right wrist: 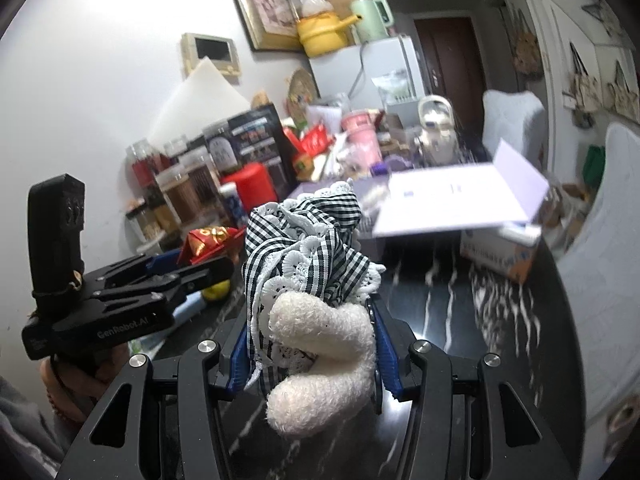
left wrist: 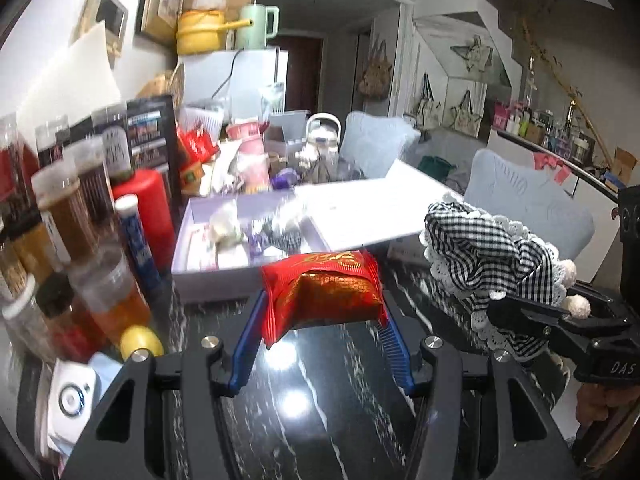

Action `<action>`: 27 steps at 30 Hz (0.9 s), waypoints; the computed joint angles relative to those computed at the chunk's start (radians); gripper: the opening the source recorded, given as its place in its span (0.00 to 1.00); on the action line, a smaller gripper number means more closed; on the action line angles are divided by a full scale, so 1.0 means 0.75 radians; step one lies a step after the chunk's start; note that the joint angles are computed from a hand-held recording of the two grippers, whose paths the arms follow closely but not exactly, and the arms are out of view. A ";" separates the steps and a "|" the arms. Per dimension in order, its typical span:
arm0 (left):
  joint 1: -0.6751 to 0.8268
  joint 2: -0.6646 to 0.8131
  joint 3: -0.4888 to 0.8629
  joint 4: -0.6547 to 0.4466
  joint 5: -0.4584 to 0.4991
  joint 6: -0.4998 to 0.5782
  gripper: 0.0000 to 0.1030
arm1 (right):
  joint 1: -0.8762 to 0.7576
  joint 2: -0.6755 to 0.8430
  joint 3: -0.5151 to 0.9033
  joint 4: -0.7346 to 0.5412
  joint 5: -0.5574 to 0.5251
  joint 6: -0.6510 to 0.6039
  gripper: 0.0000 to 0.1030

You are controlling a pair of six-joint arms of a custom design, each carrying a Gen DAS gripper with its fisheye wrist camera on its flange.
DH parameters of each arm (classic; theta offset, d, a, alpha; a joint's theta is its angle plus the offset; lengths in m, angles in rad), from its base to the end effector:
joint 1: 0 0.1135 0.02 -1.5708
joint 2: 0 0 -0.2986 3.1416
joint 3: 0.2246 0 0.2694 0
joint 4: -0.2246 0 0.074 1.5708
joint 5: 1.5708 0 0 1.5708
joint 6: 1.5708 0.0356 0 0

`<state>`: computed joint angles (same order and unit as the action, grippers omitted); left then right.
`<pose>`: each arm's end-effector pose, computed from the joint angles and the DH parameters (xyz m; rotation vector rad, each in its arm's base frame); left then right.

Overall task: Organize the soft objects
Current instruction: 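Lift the red packet and gingham cloth and carry both over the white box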

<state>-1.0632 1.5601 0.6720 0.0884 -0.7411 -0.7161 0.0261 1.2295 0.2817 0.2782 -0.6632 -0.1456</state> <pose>0.1663 -0.2496 0.1743 0.0366 2.1316 -0.1488 0.2014 0.0272 0.1532 -0.5349 2.0869 0.6690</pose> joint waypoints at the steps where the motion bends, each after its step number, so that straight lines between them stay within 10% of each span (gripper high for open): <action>1: 0.014 -0.017 0.006 0.010 -0.002 0.033 0.53 | 0.003 -0.007 0.029 -0.016 -0.009 0.004 0.50; 27: 0.535 0.055 0.271 0.236 0.199 0.542 0.53 | 0.215 0.464 0.735 0.010 0.032 0.134 0.50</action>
<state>-0.6618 1.6014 0.8751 0.2652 -0.5921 -0.3096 0.1875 1.5775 0.8326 0.2855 -0.6392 -0.0448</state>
